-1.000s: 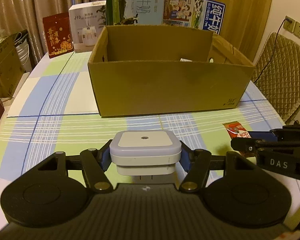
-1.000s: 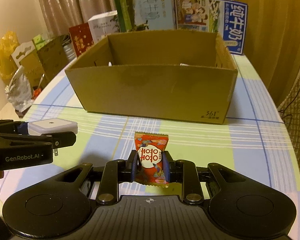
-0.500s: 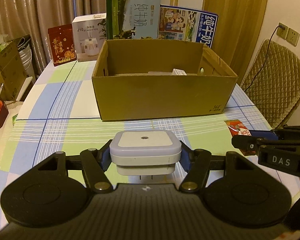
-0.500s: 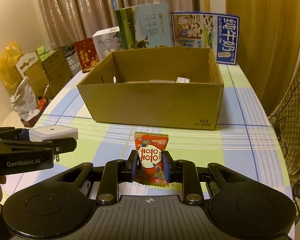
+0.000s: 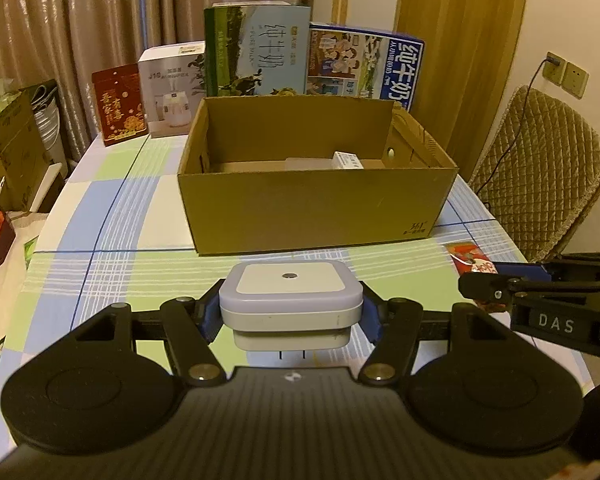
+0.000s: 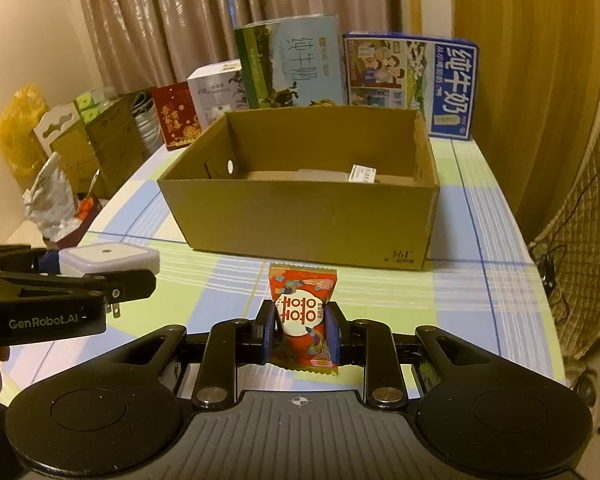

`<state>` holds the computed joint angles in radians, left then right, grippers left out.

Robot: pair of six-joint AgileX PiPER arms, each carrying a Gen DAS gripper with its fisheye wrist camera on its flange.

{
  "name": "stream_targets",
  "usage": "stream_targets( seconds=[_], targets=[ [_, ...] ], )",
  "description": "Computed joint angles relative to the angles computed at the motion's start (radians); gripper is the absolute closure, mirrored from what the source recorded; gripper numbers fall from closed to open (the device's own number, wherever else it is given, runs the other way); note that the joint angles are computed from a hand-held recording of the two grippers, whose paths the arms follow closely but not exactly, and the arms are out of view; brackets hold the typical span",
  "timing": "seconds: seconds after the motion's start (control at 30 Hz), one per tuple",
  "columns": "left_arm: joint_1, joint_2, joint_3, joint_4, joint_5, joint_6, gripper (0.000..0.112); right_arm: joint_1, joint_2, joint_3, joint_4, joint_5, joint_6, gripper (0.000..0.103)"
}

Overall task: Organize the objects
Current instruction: 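Carry the white container and candy packet over the cardboard box in both tools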

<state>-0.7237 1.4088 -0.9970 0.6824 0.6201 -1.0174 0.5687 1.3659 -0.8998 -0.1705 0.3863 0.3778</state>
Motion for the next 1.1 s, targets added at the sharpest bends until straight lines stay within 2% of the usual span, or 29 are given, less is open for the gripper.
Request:
stream_targets(
  seconds=[0.23, 0.43, 0.63, 0.77, 0.93, 1.1],
  targets=[
    [0.056, 0.052, -0.107, -0.131, -0.017, 0.183, 0.052, -0.088, 0.058, -0.165, 0.189, 0.08, -0.249, 0.08],
    [0.134, 0.121, -0.257, -0.293, -0.002, 0.399, 0.052, -0.141, 0.154, -0.367, 0.221, 0.188, -0.348, 0.08],
    [0.214, 0.233, -0.485, -0.416, 0.089, 0.598, 0.052, -0.17, 0.274, -0.587, 0.27, 0.311, -0.416, 0.08],
    [0.238, 0.308, -0.626, -0.445, 0.149, 0.669, 0.052, -0.173, 0.35, -0.7, 0.256, 0.356, -0.418, 0.08],
    [0.258, 0.382, -0.749, -0.472, 0.201, 0.716, 0.052, -0.176, 0.406, -0.768, 0.26, 0.379, -0.43, 0.08],
    [0.277, 0.423, -0.804, -0.491, 0.223, 0.747, 0.052, -0.18, 0.44, -0.798, 0.265, 0.388, -0.436, 0.08]
  ],
)
